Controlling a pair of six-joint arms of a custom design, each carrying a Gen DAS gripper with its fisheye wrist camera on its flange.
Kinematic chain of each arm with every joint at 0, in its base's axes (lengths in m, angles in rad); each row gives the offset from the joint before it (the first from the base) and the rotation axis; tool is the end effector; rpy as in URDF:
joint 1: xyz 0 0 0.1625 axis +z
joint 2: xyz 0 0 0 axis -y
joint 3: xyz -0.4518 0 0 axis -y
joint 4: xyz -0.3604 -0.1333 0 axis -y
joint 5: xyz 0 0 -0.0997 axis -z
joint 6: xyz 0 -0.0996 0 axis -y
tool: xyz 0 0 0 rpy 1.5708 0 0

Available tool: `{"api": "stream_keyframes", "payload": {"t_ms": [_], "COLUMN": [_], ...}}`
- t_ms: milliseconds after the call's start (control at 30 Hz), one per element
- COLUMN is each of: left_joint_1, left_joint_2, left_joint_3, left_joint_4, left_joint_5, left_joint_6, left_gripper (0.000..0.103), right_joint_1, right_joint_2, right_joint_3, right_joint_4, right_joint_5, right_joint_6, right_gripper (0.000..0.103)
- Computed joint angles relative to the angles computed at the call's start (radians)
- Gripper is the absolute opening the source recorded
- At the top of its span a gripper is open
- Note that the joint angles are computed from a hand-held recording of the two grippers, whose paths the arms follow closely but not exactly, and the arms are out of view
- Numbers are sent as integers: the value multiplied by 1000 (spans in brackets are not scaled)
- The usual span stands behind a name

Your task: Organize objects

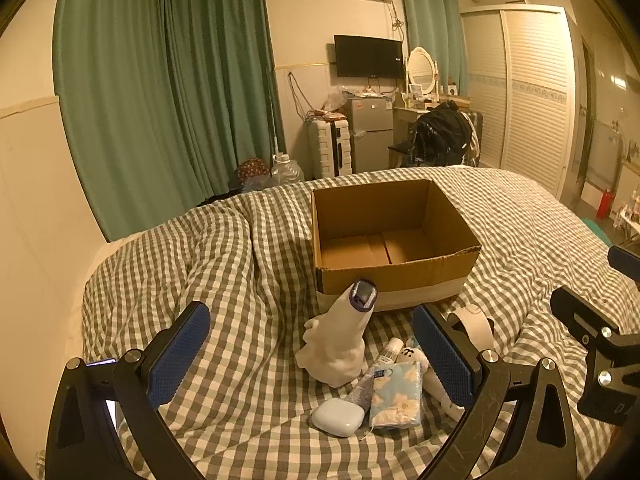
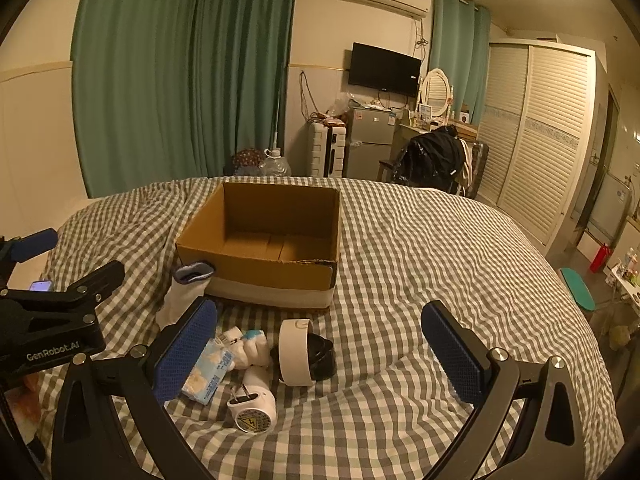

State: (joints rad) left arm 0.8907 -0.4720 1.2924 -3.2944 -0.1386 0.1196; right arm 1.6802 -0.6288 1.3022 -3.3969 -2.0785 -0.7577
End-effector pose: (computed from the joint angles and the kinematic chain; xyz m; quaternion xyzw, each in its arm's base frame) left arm -0.2729 -0.7062 0.1741 0.0003 0.7367 -0.4797 0.4765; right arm 0.1681 -0.7533 0.2592 0.2167 -0.7940 0.4330 0.3676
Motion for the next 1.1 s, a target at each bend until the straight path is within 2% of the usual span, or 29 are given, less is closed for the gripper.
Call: {"api": "stream_keyframes", "payload": {"t_ms": [100,267,433,533,633,867,967,1033,1100], "left_joint_1": [6,17,28,41,56,100,125,142,156], "left_joint_2": [-3,-28,-24,-28,-41,-69,-68,-65,-59], "left_joint_3": [-8,8,-17,-15,0,11,2,-9,-22], "left_joint_4": [14,98,83,116,201,496,578,637,663], "left_joint_5": [-4,-25,-36,-46,-57,-81,-109,-128,-155], "left_joint_6": [6,-69,-32,-60,-134,-371,-426,-464,-476], "left_gripper": [103,103,103,103,103,103,103,103,103], "right_joint_1": [0,4,5,3,-4,-25,-33,-39,-43], "right_joint_2": [-3,7,17,35,51,100,129,144,145], "right_joint_3": [-3,-26,-58,-89,-113,-189,-238,-262,-267], "right_joint_4": [22,38,70,84,114,231,309,353,382], "right_joint_5": [12,-2,-10,-35,-62,-121,-148,-157,-144], "right_joint_6": [3,7,18,18,33,75,92,101,101], "right_gripper": [103,103,103,103,103,103,97,84,78]}}
